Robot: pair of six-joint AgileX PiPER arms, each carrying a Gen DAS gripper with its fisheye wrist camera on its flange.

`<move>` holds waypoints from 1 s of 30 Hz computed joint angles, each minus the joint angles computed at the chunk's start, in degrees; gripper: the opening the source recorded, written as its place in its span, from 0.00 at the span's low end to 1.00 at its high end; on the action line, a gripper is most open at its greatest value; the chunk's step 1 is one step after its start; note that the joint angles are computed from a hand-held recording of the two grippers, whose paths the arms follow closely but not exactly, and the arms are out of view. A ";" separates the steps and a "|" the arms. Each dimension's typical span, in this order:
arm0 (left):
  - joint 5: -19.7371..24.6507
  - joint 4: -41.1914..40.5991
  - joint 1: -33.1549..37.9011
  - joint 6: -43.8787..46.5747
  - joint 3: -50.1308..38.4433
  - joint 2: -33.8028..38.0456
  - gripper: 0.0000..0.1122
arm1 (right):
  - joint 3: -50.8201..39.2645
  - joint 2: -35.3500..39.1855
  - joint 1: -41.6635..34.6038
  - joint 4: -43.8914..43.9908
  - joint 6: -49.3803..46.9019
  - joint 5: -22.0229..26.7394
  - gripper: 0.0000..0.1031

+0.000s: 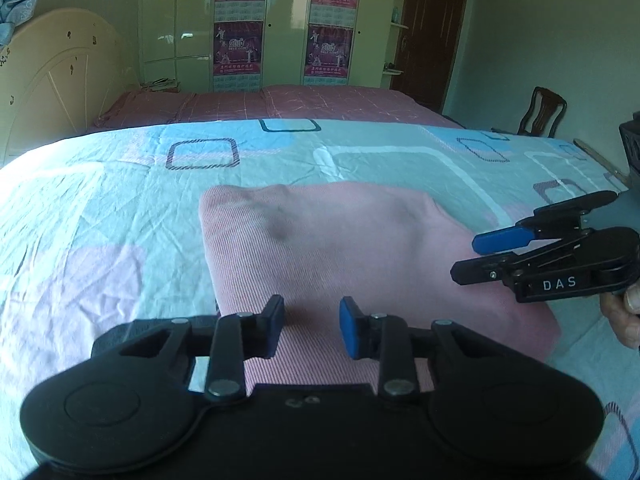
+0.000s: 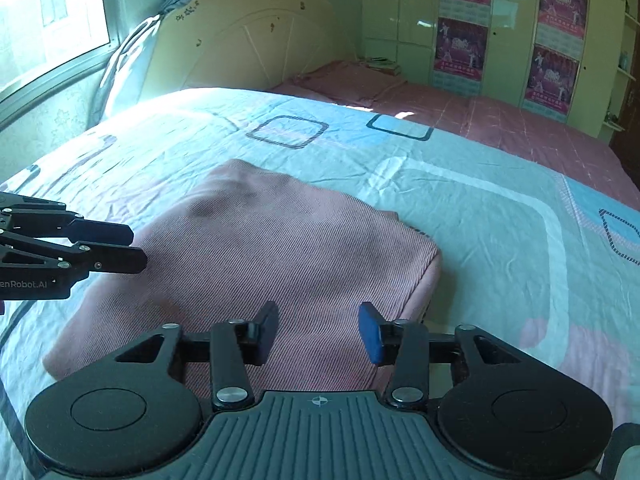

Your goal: Fold small clothes

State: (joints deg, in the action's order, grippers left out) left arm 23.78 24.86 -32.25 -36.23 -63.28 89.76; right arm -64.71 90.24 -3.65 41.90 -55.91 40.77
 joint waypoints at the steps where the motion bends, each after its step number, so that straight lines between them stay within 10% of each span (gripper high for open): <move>1: -0.43 3.25 -1.12 -3.13 1.21 0.00 0.24 | 0.63 0.58 0.25 -1.81 0.90 -0.36 0.42; 8: -1.11 5.80 -1.58 -6.64 2.08 1.30 0.24 | 1.31 2.24 1.03 -7.99 7.00 -5.00 0.09; 13: 0.30 4.40 -2.44 -6.77 4.75 -4.16 0.24 | 5.15 -4.64 0.22 -6.09 5.12 -3.46 0.11; 17: 1.45 5.48 -4.86 -10.04 8.96 -7.46 0.24 | 11.74 -10.52 -0.28 -3.23 -0.30 -2.59 0.41; 30: 6.60 17.73 -12.02 -28.09 14.30 -9.63 0.24 | 20.60 -13.21 -9.13 2.05 -6.13 -0.52 0.40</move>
